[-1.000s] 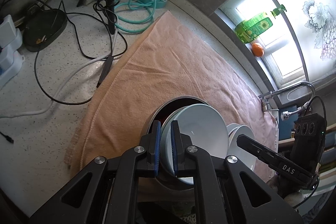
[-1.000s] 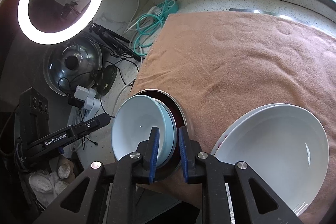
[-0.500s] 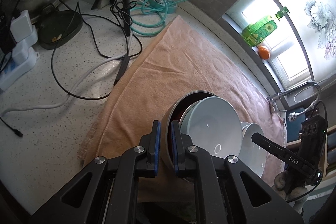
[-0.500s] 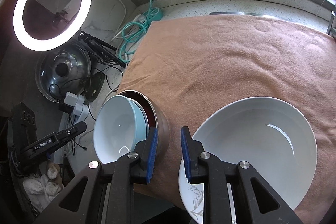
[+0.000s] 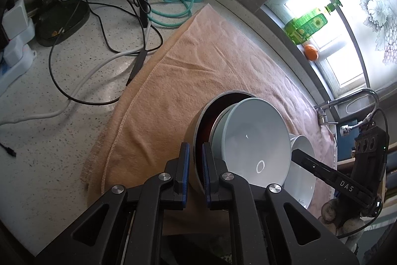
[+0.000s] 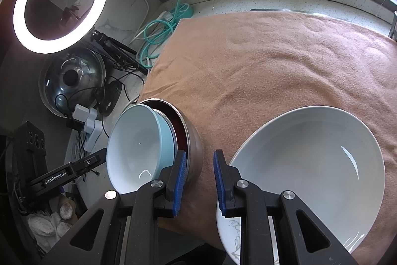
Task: Organize plates and bowls
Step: 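Lift the nested bowl stack with both tools and carry it toward the white plates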
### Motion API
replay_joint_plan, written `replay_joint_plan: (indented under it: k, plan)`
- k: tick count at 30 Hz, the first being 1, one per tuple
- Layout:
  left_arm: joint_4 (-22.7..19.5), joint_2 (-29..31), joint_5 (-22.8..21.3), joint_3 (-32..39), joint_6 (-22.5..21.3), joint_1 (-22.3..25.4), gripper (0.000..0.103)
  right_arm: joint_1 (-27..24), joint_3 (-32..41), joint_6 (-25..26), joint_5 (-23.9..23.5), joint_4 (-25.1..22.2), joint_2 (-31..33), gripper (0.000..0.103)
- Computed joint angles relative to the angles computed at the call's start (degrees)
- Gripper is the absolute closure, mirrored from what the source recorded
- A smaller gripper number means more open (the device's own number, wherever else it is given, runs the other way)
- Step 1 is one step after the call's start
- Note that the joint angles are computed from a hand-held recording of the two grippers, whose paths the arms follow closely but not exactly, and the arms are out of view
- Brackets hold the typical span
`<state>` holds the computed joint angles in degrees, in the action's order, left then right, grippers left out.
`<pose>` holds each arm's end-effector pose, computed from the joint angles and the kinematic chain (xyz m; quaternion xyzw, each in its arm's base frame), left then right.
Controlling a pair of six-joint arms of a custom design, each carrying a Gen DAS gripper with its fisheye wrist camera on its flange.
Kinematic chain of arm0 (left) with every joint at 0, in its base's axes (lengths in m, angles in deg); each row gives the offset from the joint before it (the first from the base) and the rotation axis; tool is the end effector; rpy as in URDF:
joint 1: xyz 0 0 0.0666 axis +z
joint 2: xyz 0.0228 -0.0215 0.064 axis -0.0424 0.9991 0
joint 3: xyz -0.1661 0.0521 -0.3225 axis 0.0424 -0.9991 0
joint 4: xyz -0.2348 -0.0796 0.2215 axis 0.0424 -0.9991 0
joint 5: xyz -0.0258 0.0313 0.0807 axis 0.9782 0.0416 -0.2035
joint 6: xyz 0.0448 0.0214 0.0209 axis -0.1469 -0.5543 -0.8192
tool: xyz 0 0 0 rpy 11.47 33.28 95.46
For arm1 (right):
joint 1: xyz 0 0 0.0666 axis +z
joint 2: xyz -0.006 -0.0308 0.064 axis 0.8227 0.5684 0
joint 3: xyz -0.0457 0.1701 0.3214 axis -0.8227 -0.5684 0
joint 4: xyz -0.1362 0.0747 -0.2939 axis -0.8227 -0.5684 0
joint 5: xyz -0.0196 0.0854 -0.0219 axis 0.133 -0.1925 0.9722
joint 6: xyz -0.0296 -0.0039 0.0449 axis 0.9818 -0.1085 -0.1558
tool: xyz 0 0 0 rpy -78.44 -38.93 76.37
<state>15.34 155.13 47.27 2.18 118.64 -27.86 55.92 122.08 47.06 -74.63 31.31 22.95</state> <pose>0.3597 -0.1812 0.3096 -0.0272 0.9574 -0.2304 0.1722 0.3543 0.0188 0.3063 0.0549 0.9468 0.2481 0.1974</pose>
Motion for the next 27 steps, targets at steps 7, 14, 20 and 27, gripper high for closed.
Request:
replay_joint_plan:
  k: [7, 14, 20, 27]
  plan:
    - [-0.11, 0.62, -0.01, 0.18, -0.51, 0.20, 0.095, 1.51, 0.25, -0.06, 1.80, 0.35, 0.93, 0.082]
    - [-0.12, 1.40, -0.22, 0.32, -0.51, 0.02, 0.095, 1.96, 0.37, -0.70, 1.86, 0.75, 2.18, 0.082]
    - [-0.07, 1.98, 0.34, 0.46, -0.51, 0.11, 0.095, 1.95, 0.46, -0.90, 1.15, 0.90, 3.15, 0.082]
    - [0.04, 2.39, 0.82, 0.57, -0.47, 0.27, 0.095, 1.99, 0.40, -2.03, -0.21, 1.48, 4.00, 0.084]
